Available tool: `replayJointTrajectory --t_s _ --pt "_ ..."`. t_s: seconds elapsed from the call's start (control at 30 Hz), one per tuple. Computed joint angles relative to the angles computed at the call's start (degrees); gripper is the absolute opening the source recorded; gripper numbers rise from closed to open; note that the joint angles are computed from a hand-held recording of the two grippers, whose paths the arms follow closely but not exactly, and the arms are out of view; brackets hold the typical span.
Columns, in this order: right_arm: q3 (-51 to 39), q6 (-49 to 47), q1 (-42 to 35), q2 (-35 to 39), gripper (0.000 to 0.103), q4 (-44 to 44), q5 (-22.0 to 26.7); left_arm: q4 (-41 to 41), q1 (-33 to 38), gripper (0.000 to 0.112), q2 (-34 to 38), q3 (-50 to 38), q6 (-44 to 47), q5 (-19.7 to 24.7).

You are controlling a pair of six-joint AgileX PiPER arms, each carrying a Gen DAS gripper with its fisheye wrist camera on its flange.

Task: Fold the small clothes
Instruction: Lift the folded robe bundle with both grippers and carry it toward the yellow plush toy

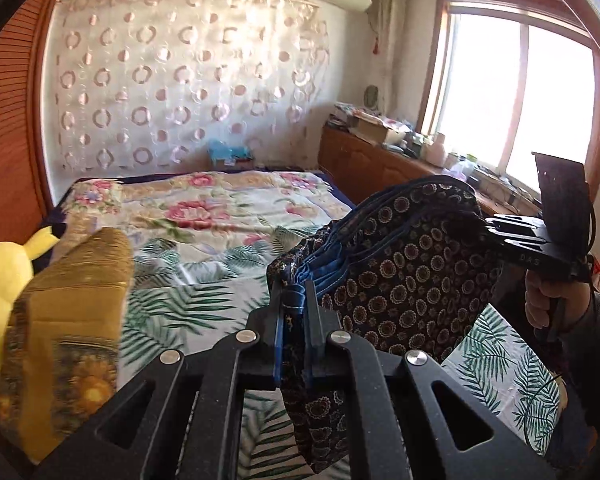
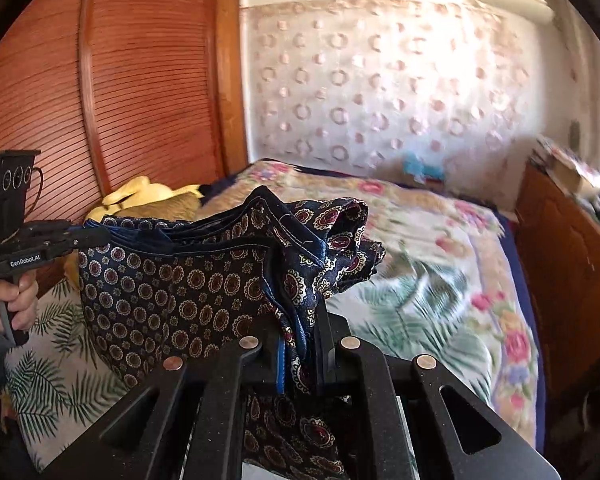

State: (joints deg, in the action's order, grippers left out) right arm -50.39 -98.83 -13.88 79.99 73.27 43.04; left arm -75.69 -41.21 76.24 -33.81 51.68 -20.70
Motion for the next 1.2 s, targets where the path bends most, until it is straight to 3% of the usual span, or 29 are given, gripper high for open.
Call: replayJointTrajectory --t_s 0.2,0.47,0.6,0.67,0.73,0.97,1.07,1.13,1.2 --pt "-9.07 3.08 11.72 3.33 0.009 -2.78 -4.91 -5.83 3.30 0.008 -12.43 7.05 5.10 -3.07" --pt "-24.55 6.57 21.71 14.13 0.010 -6.43 -5.50 -10.35 12.93 0.008 -24.55 14.46 10.51 -3.38" --pt "-35.01 9.56 24.87 22.36 0.010 -11.33 -4.24 9.86 24.27 0.008 -26.03 19.78 -9.34 1.25" --pt "-42.64 13.69 27.33 27.56 0.010 -15.95 -3.48 21.23 33.03 0.008 -25.99 21.74 -20.79 6.01" --pt "-50.99 16.96 28.76 33.04 0.010 -20.08 -1.86 32.68 38.22 0.008 -24.00 23.03 -32.25 7.50" --pt "-77.41 30.90 35.62 50.20 0.010 -35.24 2.76 72.30 50.99 0.008 -12.75 27.39 -68.38 -1.53" --pt "-85.55 37.59 37.76 55.35 0.014 -40.61 2.71 74.29 52.45 0.008 -12.25 29.46 -69.83 -2.83" --pt "-90.41 39.89 37.06 57.54 0.024 -40.70 5.59 70.31 51.12 0.008 -9.84 29.42 -67.08 -4.33" --pt "-92.62 45.09 38.26 58.55 0.040 -42.72 4.31 68.02 50.52 0.008 -8.81 29.77 -65.49 -4.92"
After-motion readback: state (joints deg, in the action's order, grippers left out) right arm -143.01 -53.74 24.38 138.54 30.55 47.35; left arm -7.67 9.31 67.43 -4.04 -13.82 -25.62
